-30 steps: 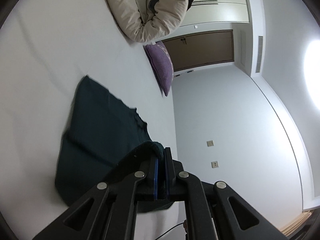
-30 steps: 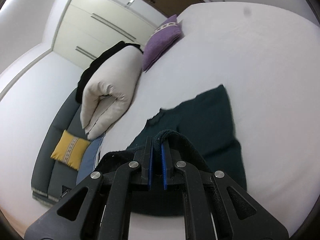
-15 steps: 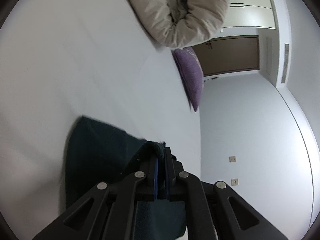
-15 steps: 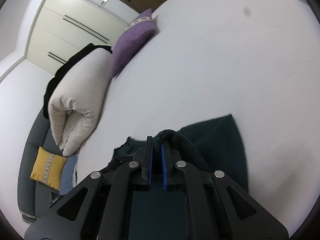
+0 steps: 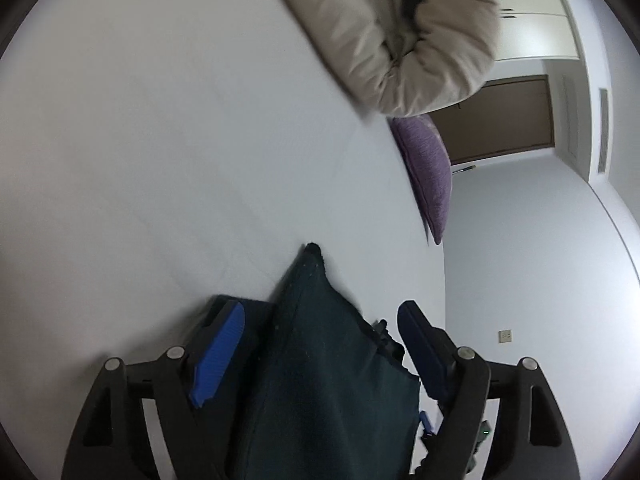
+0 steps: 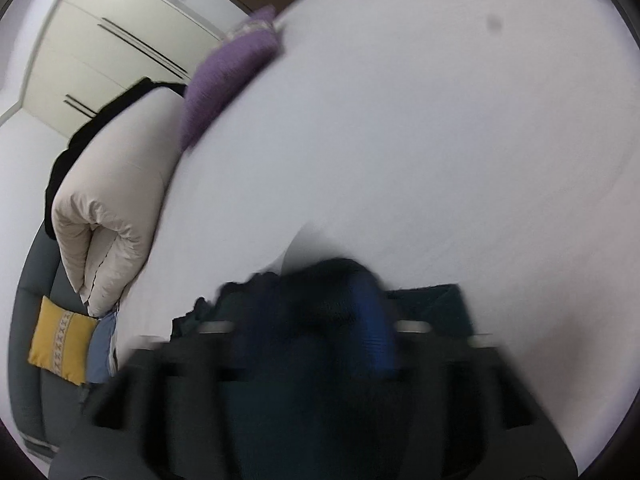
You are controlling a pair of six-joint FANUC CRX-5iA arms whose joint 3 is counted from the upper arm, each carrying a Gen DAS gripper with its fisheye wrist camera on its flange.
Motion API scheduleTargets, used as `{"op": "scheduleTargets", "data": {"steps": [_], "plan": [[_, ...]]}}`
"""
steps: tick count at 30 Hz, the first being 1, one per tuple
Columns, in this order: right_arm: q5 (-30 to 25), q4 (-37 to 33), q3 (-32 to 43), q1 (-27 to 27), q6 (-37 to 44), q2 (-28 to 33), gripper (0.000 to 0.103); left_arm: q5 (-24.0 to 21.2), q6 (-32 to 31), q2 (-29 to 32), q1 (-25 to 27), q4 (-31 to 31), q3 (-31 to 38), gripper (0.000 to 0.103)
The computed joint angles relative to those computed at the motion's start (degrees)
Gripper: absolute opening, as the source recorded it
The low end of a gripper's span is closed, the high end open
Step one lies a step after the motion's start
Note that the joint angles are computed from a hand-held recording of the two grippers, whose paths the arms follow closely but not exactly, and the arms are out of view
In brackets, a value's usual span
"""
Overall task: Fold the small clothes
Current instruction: 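Release the folded sweater by opening both grippers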
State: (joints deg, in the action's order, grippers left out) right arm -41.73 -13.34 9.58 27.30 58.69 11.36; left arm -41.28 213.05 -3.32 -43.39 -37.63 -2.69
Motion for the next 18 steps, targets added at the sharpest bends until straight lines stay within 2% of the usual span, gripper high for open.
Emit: {"op": "scheduleTargets", "data": {"steps": [1,2,4,5,6,9,11,14,18], "plan": [[0.7,2.0,-1.2,0.5,-0.9,-1.0,0.069,-0.9,-1.3,-0.1,-0.9,-0.3,0.6,0.080],[0.4,0.9,-1.0,0.3,1.2,-1.4,0.069,-2.0,-3.1,0.0,-1.6,0.1,1.4,0.080],[-0.8,0.7,-2.0,0.6,2.9,-3.2,0.069,-7.1,-7.5,1.2,-4.4,0.2,4.3,0.080],[-0.8,2.8,-3.3,1.5,2.6,-4.2,0.069,-9.0,-8.8,2.1,-5.3,0.1,5.6,0.080],[-0.2,5.2,-5.1,2.5,2.3,-5.6,0.068,-11.3,-10.3,2.9,-6.9,-0.1,7.0,0.080],[-0.8,6.6,-8.7,4.0,5.2,-8.6,0.061,-17.6,-14.4,6.0,-11.0,-0.1,11.0,0.079],[-1.6,10.1,-12.7,5.9,5.0,-11.5,0.050,-19.9,-14.9,7.1,-12.8,-0.4,12.2,0.076],[-1.7,11.0,-15.4,7.5,6.7,-13.6,0.042,-22.7,-15.2,8.5,-15.4,-1.8,13.8,0.072],[-1.6,11.1,-21.3,8.7,6.8,-19.6,0.040,-26.2,-16.6,10.0,-16.9,-1.7,15.0,0.070]]}}
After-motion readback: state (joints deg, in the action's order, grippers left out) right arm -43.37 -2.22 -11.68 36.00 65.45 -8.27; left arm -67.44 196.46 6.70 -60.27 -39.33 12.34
